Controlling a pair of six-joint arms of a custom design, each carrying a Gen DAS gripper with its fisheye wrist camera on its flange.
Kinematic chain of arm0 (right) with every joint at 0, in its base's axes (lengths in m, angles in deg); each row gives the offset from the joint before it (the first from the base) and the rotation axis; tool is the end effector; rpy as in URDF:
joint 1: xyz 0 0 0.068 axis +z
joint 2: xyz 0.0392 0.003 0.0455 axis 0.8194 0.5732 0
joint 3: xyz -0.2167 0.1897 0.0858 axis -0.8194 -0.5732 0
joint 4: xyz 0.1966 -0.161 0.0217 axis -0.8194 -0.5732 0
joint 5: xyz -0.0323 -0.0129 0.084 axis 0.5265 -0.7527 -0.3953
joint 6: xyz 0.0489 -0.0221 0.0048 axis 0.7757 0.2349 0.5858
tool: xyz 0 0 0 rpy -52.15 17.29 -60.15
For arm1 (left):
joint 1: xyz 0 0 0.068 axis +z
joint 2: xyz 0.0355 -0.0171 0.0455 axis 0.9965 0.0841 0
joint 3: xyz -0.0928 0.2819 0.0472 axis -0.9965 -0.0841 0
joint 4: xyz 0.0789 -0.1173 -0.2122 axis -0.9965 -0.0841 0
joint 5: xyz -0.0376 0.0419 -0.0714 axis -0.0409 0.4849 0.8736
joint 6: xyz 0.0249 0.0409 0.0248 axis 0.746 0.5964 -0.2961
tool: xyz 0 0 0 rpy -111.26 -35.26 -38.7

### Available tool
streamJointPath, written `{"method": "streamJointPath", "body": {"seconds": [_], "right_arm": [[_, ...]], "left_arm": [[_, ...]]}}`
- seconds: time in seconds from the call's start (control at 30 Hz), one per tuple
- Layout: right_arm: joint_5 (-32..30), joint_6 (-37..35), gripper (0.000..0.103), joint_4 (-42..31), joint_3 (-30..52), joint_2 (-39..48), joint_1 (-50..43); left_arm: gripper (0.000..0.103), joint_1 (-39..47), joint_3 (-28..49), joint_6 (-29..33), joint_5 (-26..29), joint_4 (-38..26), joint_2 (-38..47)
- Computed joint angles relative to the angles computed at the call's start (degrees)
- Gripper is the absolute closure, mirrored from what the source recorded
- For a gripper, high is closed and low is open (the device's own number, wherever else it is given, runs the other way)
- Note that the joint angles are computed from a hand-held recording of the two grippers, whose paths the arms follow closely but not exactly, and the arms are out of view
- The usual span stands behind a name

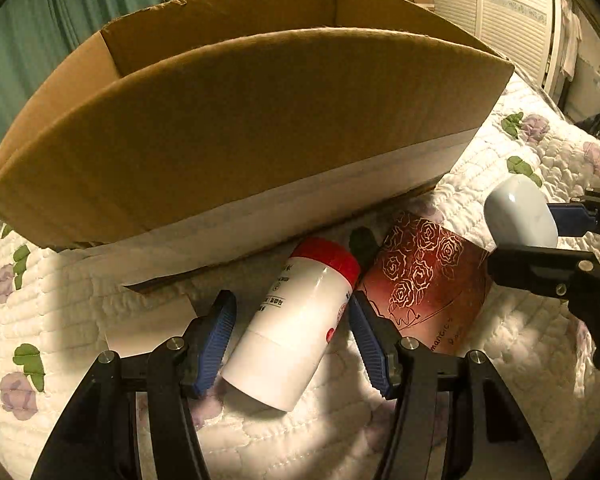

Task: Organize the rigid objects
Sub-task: 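Grip the blue earbud case with the right tool while the left grips the red-capped white bottle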

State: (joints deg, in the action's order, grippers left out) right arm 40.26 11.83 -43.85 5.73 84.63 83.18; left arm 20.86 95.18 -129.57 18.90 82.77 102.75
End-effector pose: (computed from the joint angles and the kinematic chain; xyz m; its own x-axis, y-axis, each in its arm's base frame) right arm 0.1810 0.1039 0.0737 -0.7692 -0.3309 -0.5467 -0.4966 0.8479 0.1856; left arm 0.1261 -0.2167 0.0576 -0.8046 0.1403 -0.5771 0.0819 0.9886 0.1262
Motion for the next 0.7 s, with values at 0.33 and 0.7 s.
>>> {"method": "streamJointPath", "body": {"seconds": [0.33, 0.7], "right_arm": [[0.4, 0.02, 0.053, 1.33, -2.55, -3.1, 0.65], [4.35, -1.58, 0.053, -6.34, -4.48, -19.05, 3.87]], "left_arm": [[0.066, -11.22, 4.04, -14.01, 0.88, -16.16, -2.69], [0.066, -24.29, 12.62, -40.65, -5.23, -47.84, -10.35]]}}
